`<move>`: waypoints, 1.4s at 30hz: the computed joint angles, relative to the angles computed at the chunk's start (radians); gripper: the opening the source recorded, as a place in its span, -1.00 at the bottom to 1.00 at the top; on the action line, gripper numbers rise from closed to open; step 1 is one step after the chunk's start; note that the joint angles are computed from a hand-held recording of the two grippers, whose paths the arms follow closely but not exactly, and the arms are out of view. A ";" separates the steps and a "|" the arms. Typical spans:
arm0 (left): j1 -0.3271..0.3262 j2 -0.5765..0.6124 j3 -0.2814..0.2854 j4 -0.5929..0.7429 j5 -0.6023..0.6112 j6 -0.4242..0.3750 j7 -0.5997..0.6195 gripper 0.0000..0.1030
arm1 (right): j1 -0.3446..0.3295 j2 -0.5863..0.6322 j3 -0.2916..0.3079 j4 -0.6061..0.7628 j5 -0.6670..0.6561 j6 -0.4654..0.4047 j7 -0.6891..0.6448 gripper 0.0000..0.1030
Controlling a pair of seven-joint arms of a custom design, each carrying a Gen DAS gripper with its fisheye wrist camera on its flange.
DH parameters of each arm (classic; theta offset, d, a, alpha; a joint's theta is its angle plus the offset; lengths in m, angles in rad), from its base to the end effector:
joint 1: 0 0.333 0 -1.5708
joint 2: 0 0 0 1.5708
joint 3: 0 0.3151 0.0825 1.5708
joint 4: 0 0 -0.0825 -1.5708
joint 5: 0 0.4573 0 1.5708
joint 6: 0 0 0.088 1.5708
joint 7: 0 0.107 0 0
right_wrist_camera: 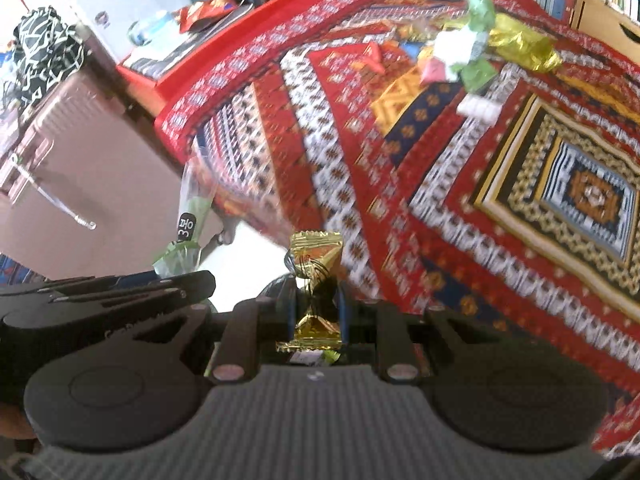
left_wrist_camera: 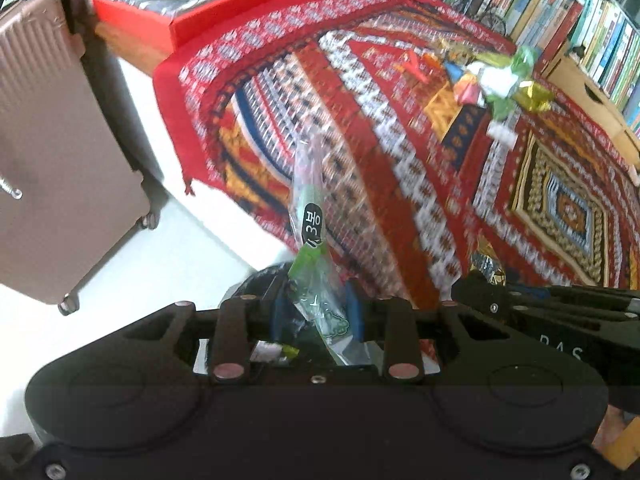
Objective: Collect trash
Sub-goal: 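Carry both items over the black trash bag and open both grippers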
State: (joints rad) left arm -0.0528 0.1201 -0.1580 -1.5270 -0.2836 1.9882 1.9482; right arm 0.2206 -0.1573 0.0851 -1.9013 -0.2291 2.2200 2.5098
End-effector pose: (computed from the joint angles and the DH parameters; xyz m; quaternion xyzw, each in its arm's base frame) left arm 0.6826 -0.1576 0.6157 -0.4918 0.8417 -0.2204 0.0343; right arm 0.5967 0.1838 0.6054 -0.4776 0.8396 -0.1477 0.2124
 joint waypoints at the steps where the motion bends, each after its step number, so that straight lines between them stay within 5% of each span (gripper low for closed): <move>1: 0.003 -0.008 0.002 -0.014 0.001 -0.002 0.007 -0.43 | 0.003 -0.003 0.003 -0.009 0.004 0.007 0.007 -0.52; 16: 0.025 -0.073 0.027 -0.151 0.033 -0.047 0.115 -0.42 | 0.035 -0.010 0.016 -0.100 0.065 0.084 0.069 -0.50; 42: 0.016 -0.009 0.014 -0.141 0.083 -0.053 0.163 -0.41 | 0.025 0.045 -0.009 -0.103 0.133 0.121 0.004 -0.40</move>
